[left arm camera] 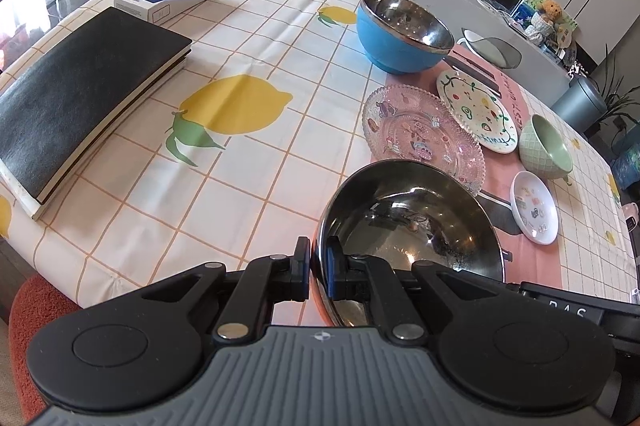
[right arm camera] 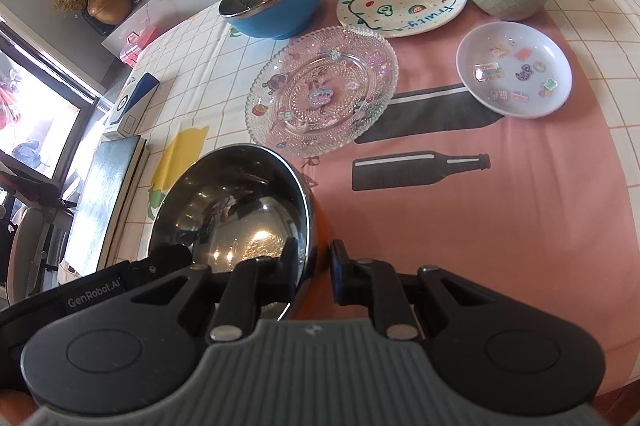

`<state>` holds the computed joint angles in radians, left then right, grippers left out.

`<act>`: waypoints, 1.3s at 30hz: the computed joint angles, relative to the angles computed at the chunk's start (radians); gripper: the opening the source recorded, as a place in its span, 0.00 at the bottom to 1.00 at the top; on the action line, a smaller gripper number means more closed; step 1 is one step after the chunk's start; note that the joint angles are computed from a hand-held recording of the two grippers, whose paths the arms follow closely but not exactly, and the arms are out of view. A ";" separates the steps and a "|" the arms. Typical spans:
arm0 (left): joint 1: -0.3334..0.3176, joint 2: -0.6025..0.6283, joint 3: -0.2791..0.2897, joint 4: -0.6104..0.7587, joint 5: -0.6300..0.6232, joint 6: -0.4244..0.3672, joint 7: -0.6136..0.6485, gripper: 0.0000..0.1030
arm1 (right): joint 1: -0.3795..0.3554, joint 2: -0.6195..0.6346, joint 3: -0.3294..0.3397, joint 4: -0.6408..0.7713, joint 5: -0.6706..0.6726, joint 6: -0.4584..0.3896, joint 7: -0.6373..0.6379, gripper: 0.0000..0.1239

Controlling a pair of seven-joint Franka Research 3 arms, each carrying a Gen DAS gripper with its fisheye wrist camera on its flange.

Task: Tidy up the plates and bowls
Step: 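Lift the orange steel bowl with the left gripper toward the blue steel bowl, then lower the orange steel bowl into the blue steel bowl with the left gripper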

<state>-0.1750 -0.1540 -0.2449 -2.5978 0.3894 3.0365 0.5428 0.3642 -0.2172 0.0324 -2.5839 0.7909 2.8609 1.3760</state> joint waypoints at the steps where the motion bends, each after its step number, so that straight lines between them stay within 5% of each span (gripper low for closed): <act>1: 0.001 -0.001 -0.002 0.001 0.003 -0.003 -0.001 0.08 | 0.002 0.000 -0.003 0.000 0.006 -0.001 -0.004 0.12; 7: 0.000 -0.005 0.000 -0.003 -0.005 0.010 -0.003 0.13 | 0.002 0.000 -0.004 0.003 0.011 -0.004 -0.018 0.13; 11: 0.056 -0.017 -0.043 0.001 0.080 0.010 -0.084 0.35 | -0.001 -0.004 0.000 0.005 0.012 0.001 -0.021 0.32; 14: 0.079 -0.024 -0.053 0.003 0.128 0.023 -0.131 0.46 | -0.017 -0.015 0.017 -0.005 -0.049 0.030 0.016 0.35; 29: 0.130 -0.037 -0.108 0.067 0.286 0.085 -0.236 0.48 | -0.009 -0.089 -0.033 -0.049 -0.116 0.100 0.054 0.39; 39: 0.035 0.057 -0.065 0.175 0.234 0.100 -0.126 0.48 | -0.036 -0.115 -0.090 -0.087 -0.087 0.140 0.034 0.39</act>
<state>-0.1403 -0.0968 -0.3097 -2.4225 0.6235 3.1366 0.4166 0.3285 -0.3317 -0.0579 -2.6704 0.7040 3.0004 1.4102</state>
